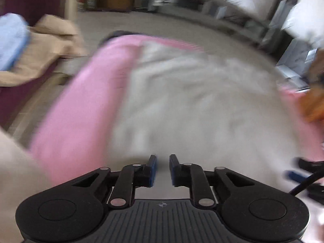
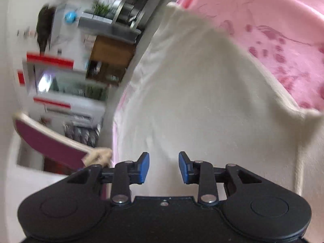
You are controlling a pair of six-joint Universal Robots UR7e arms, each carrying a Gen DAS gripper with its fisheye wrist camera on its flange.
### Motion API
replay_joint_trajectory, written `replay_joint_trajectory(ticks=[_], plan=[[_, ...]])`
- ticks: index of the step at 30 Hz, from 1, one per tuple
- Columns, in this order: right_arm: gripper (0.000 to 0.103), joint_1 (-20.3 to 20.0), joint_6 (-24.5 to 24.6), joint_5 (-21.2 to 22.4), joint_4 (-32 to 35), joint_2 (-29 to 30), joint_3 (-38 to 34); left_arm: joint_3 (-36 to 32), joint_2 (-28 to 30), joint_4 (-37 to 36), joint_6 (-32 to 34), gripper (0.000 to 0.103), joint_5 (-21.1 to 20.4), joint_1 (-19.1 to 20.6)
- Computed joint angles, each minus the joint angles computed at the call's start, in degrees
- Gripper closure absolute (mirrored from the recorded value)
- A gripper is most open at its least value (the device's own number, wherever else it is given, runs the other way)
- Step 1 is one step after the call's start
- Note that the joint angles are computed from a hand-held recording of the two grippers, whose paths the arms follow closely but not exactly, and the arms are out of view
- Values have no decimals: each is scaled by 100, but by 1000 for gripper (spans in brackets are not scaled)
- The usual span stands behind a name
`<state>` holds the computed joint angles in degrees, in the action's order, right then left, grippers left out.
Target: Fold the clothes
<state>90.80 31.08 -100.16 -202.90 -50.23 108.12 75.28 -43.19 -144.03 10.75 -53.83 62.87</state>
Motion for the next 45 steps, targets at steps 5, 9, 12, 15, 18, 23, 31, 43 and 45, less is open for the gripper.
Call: replay_joint_trajectory(ticks=[5, 9, 12, 15, 18, 23, 31, 43, 45], plan=[[103, -354, 1098, -256, -1364, -30, 526, -8, -86, -218, -361, 90, 265, 107], [103, -228, 1849, -1503, -2415, -169, 1019, 91, -103, -573, -503, 87, 1186, 23], [92, 139, 2092, -2688, -2238, -453, 1203, 108, -405, -309, -1186, 91, 1266, 37], [79, 415, 1882, -2732, -2420, -646, 1404, 494, -967, -521, -1084, 90, 815, -69], [77, 766, 1253, -2494, -2831, -760, 1597, 1227, -1591, -1047, -459, 84, 419, -238], [69, 1650, 480, -2967, -3251, -639, 1885, 2217, -2411, -795, -14, 80, -88, -373], [64, 1560, 1395, -2433, -1451, -568, 2024, 2482, -2230, -71, 235, 78, -36, -473], [73, 1628, 611, -2042, 416, -115, 1245, 2844, -1954, 82, 1044, 72, -267, -609], [76, 1685, 650, -2164, 550, -281, 1443, 3005, -2115, 117, 1172, 72, -161, -637]])
